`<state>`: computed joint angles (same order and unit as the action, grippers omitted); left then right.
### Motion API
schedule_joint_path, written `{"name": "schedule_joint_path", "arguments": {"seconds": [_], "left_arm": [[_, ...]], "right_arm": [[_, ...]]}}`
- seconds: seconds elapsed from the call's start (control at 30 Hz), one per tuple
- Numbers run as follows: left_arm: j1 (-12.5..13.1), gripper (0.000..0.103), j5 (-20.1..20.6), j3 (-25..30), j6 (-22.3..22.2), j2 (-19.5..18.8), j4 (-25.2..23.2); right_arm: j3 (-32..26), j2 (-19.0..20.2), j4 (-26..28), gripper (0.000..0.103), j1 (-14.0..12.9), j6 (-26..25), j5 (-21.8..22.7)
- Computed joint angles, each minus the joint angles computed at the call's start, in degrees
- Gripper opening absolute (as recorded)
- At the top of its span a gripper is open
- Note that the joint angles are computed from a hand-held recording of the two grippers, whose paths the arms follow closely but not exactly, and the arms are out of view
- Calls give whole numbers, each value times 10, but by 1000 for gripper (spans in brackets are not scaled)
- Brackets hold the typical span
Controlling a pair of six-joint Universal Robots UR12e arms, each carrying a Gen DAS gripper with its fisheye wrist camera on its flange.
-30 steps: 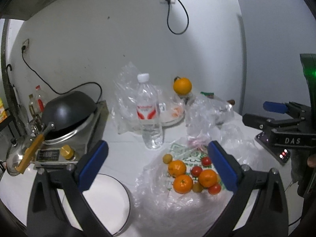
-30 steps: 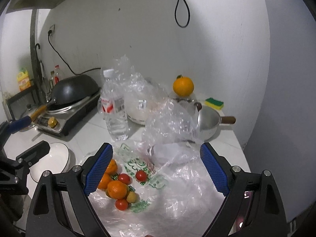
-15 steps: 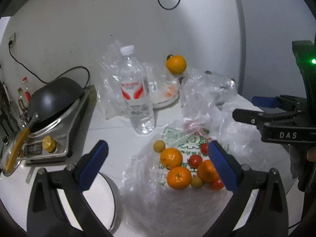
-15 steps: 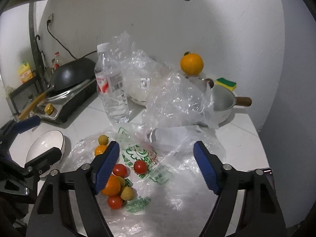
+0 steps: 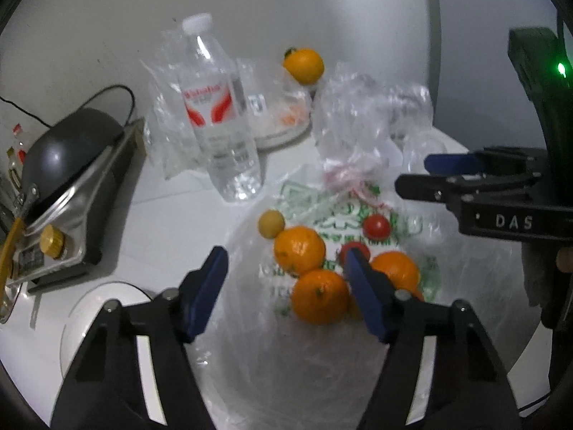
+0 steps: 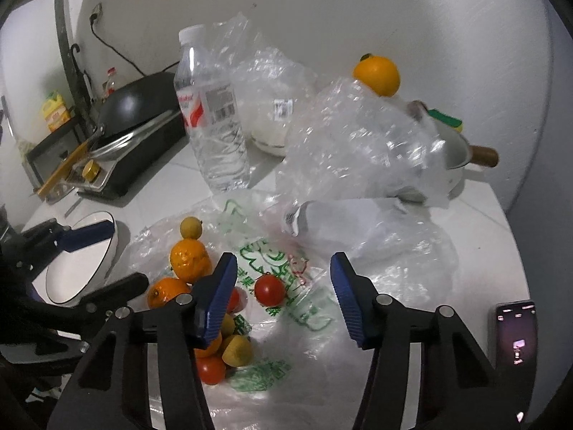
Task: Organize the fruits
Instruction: 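Grasp a mandarin with the left tool while the right tool grasps a red cherry tomato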
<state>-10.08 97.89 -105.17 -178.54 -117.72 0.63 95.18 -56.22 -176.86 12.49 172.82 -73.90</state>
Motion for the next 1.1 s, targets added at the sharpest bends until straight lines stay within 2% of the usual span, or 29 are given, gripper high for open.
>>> {"name": "schedule_joint_path", "arguments": {"seconds": [0.13,0.3,0.37,0.4,0.6,0.9,1.0,1.1], "left_arm": [[2,66,-16,1,3,-2,-19],[7,66,-40,5,2,-4,-40],[8,63,-45,8,3,-6,-45],[8,58,-48,8,4,-7,-47],[12,52,-68,12,8,-11,-63],[15,52,-89,16,11,-15,-73],[20,44,-110,16,7,-14,-76],[21,43,-114,15,6,-14,-74]], "right_arm": [[-11,7,27,51,2,-10,9],[-24,15,57,49,3,-19,18],[-29,18,71,45,3,-22,23],[-31,19,78,41,3,-23,25],[-40,23,113,39,2,-29,32],[-52,29,148,33,3,-39,35],[-55,31,151,32,3,-40,34],[-56,31,154,27,3,-42,35]]}}
